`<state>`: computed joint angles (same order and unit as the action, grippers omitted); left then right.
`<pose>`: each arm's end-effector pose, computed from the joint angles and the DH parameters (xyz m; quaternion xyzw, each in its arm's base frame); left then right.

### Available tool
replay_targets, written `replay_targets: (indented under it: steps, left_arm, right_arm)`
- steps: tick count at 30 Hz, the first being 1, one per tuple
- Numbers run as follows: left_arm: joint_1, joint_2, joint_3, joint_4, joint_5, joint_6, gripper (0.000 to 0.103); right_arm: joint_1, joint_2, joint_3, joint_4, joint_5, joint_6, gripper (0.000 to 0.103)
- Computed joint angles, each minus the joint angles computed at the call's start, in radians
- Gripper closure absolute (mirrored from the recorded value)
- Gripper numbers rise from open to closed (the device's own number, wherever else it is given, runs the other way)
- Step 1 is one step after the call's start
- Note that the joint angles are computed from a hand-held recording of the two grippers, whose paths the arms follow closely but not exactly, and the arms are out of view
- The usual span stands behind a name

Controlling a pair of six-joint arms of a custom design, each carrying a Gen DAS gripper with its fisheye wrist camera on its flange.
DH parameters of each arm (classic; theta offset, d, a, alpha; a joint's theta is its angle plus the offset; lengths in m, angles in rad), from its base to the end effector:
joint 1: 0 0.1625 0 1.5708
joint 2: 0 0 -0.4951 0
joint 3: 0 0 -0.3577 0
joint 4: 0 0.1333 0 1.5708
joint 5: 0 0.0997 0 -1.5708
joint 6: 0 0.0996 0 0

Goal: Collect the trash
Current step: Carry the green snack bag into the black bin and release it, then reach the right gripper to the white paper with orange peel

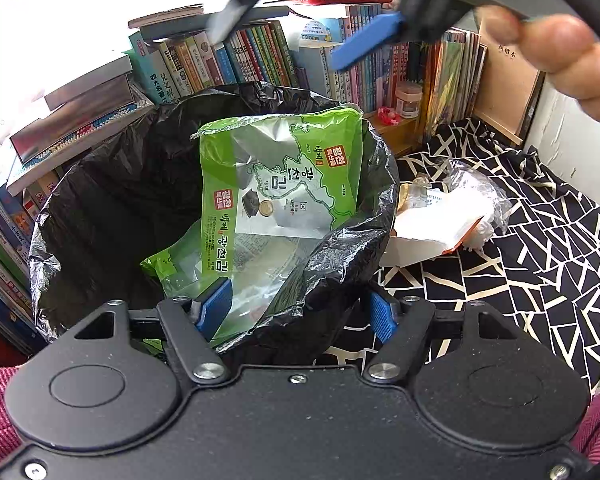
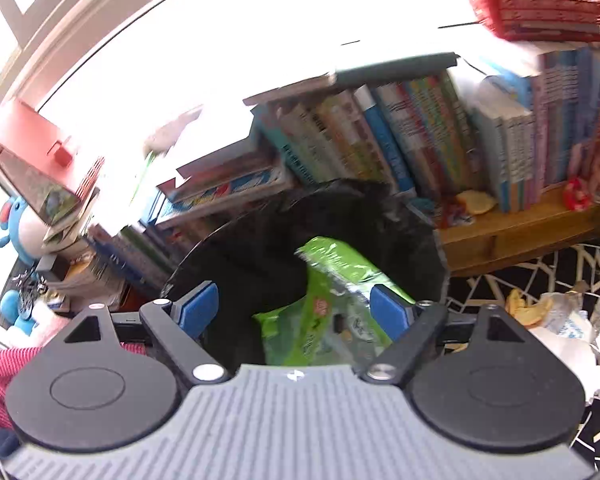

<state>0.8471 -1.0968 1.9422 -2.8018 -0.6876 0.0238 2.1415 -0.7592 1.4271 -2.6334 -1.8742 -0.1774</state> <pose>-0.2261 -0.5735 0.3143 0.2477 0.8560 -0.3065 0.3347 0.5023 -0.5908 0.2324 0.3266 -0.9131 0.2190 0.1075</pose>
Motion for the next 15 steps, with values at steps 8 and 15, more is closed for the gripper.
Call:
replay_targets:
  steps: [8, 15]
  left_arm:
    - [-0.005, 0.007, 0.006, -0.015, 0.017, 0.012, 0.033]
    - [-0.011, 0.022, 0.014, -0.036, 0.056, 0.023, 0.032]
  right_arm:
    - [-0.070, -0.053, 0.225, -0.482, -0.167, -0.040, 0.009]
    - [-0.174, -0.007, 0.360, -0.800, -0.279, -0.111, 0.008]
